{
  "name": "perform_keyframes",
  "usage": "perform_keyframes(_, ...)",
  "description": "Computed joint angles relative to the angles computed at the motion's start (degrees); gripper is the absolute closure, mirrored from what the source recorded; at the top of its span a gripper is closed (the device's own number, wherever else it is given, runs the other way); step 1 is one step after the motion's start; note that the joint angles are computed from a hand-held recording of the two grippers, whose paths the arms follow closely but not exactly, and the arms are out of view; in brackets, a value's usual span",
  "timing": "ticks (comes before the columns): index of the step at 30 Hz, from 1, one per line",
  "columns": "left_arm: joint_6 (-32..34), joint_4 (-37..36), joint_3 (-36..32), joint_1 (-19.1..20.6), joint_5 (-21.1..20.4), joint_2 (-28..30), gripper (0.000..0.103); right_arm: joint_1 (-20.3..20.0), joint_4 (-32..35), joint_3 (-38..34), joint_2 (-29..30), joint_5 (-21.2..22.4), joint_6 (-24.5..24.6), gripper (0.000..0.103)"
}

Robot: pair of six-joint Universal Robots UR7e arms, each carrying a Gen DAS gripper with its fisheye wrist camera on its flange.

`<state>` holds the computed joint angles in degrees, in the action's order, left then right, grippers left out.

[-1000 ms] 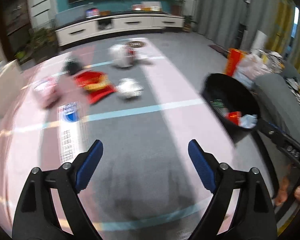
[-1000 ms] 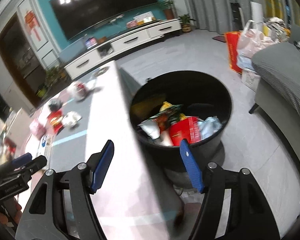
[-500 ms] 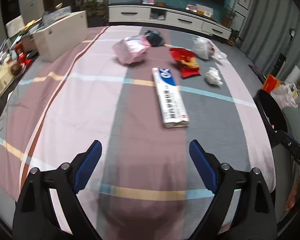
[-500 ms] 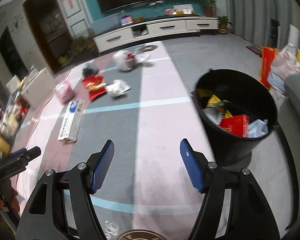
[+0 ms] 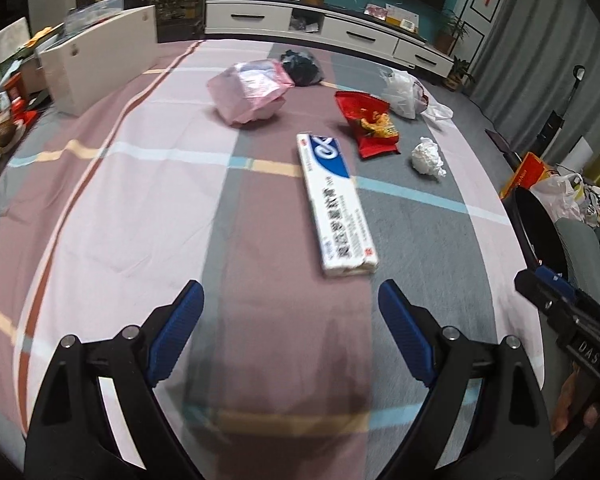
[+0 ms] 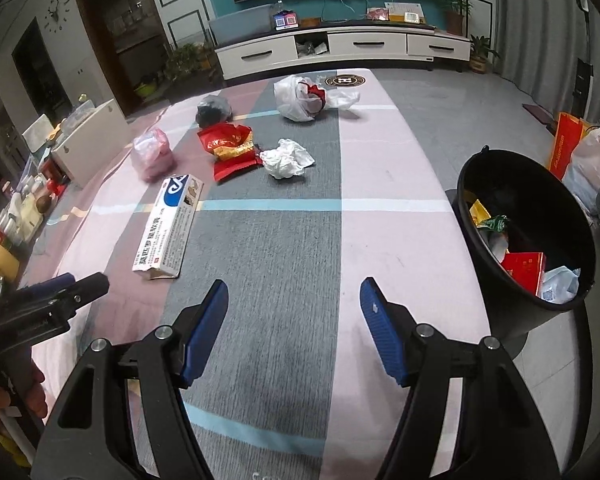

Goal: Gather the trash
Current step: 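Move both open grippers back over the table, then grasp the white-blue ointment box with the left gripper while the right grasps the white tissue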

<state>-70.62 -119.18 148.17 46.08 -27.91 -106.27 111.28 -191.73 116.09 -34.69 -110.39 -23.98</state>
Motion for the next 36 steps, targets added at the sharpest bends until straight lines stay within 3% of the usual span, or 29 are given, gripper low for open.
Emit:
perform_keyframes(7,20.2,-27.6,-1.9,7.1,-0.8,12.3,0.014,-1.0,1.5,-1.7,1.2,-0.5,0.4,0.035)
perform_keyframes(13,26.5,-35.7,-5.3,11.7,-1.2,19.4,0.030,-1.7,1.9,-2.8,2.0,-0.8,0.6,0.036)
perform_keyframes(16,27.9,-36.9,-6.2,12.9,-1.8,21.1,0.046,-1.9,2.3,-3.3,2.3,-0.8,0.7,0.036)
perform_keyframes(17,28.5,-37.7,-6.3,13.2,-2.1,21.4,0.057,-2.0,2.3,-3.6,2.5,-0.8,0.7,0.036)
perform_keyframes(18,28.3,-37.7,-6.1,13.0,-1.3,21.6,0.059,-2.0,2.3,-3.8,2.7,-0.8,0.6,0.036)
perform_keyframes(24,27.8,-39.5,-3.5,11.0,-0.2,17.5,0.061,-1.6,1.8,-6.3,4.6,-0.1,-0.9,0.036)
perform_keyframes(32,18.9,-25.1,-2.8,10.0,5.2,8.4,0.060,-0.9,5.1,-14.3,9.1,2.6,-1.6,0.036)
perform_keyframes(36,20.3,-26.5,-2.6,11.0,5.6,7.3,0.061,-0.3,7.5,-19.2,12.0,3.3,-2.2,0.036)
